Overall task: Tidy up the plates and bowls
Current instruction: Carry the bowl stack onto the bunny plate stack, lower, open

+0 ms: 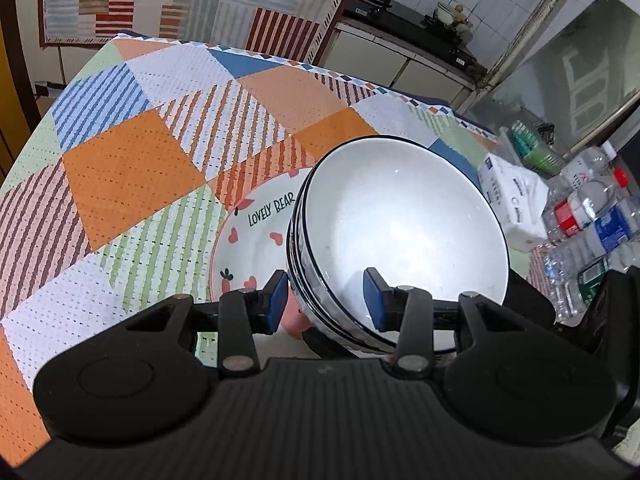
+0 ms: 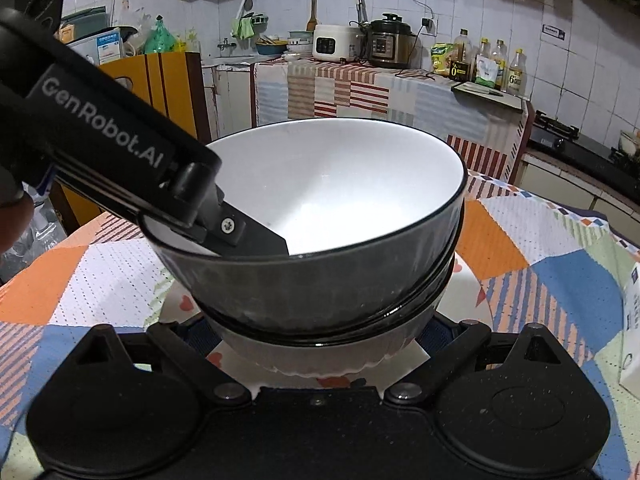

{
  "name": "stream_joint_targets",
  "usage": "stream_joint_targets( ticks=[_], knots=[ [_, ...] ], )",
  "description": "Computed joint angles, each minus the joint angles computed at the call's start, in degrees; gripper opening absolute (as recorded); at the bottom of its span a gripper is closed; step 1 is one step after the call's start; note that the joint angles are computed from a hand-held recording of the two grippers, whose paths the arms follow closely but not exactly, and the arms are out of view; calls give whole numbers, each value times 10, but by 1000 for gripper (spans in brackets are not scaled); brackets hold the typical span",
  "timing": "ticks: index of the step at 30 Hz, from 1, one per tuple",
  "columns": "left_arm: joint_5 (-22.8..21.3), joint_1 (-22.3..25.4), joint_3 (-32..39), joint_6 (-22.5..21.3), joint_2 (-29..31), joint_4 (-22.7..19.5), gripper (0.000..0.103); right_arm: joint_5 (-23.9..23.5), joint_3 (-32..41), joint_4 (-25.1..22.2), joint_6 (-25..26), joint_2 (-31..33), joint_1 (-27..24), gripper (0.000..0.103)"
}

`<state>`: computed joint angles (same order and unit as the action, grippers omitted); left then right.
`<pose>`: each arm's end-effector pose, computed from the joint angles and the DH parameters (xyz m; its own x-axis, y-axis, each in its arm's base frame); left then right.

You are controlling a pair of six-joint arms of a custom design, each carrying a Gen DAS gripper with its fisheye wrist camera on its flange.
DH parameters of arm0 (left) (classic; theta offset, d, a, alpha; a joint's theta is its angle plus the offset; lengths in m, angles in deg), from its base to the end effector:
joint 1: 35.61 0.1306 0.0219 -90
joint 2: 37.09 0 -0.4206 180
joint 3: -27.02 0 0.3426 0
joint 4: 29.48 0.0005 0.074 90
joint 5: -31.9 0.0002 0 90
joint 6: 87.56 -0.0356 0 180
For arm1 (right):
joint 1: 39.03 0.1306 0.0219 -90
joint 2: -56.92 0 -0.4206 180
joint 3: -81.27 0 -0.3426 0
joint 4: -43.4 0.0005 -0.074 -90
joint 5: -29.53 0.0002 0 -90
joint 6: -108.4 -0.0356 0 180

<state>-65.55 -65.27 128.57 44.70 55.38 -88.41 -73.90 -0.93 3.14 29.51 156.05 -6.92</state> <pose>0.3919 -0.2184 0.5212 -0.7727 -0.3273 -0.5439 -0.1373 0.9227 -0.3603 0.4298 0.2789 0.4657 -0.4237 -0.4872 -0.7636 -0.7600 0.6498 0.0072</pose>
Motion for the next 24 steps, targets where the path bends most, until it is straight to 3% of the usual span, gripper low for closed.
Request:
stream_joint_targets(
  ticks=[10, 17, 21, 24],
  knots=[
    [-36, -24, 4, -33, 12, -6, 39, -4, -24, 18, -20, -3, -8, 99],
    [-33, -23, -8, -14, 6, 7, 40, -5, -22, 12, -31, -2, -8, 98],
    [-47, -26, -14, -8, 4, 10, 45, -6, -16, -3, -55, -3, -7, 98],
    [-34, -24, -9, -1, 7, 1, 51, -8, -27, -1, -65, -12, -7, 97]
  ],
)
